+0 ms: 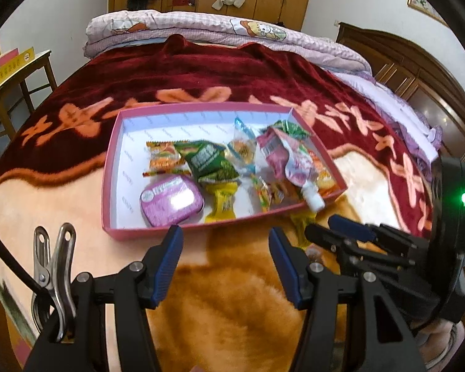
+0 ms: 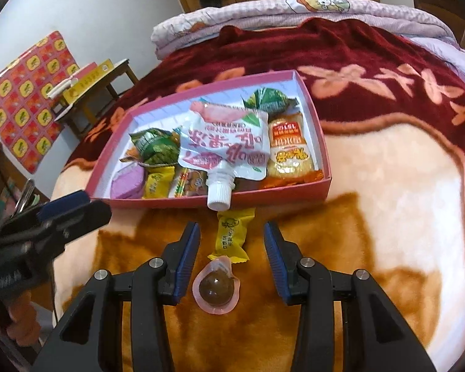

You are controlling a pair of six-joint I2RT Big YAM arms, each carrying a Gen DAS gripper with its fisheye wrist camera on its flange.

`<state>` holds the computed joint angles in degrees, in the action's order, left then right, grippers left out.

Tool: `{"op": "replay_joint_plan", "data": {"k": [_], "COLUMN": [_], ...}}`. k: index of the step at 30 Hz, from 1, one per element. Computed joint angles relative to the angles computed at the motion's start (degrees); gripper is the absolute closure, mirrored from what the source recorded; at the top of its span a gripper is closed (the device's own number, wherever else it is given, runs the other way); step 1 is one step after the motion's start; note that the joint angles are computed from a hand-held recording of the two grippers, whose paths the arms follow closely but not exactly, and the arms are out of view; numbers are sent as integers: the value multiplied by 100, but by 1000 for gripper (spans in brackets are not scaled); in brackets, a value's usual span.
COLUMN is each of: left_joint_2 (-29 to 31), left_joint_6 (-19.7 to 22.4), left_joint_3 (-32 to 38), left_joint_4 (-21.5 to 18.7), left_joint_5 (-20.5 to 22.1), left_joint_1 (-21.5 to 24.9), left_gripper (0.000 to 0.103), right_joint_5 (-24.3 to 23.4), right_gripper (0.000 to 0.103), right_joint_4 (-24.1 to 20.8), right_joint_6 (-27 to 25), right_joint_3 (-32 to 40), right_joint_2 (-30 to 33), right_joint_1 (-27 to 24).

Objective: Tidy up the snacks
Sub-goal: 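Move right tool to the yellow candy while left tool moves to the jelly cup, then grasp the yellow candy with right tool while left tool grasps the brown jelly cup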

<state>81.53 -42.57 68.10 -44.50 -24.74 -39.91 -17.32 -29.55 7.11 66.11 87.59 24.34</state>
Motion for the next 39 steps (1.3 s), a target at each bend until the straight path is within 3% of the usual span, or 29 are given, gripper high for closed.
{"op": "replay_joint_plan", "data": {"k": [7,13,16,39], "left_joint_2": [109,162,179,888], "left_joint_6": [-121,-102,-106,83], "left_joint_3": [-67,-59,-52,496], "left_joint_4": [-9,36,58,210], "left_joint_5": [137,140,149,501], "left_joint_1": [-19,-60,-84,-450], "left_gripper": [42,42,42,42], "right_joint_5": [267,487,374,-162], "right_gripper": [59,76,79,79], "right_joint_4": [-52,-54,-3,179], "right_joint_6": [-103,-134,-96,-176], "right_joint_3": [77,56,26,-498], "right_joint_2": [110,156,120,-323], "right_joint_1": [138,209,146,-581]}}
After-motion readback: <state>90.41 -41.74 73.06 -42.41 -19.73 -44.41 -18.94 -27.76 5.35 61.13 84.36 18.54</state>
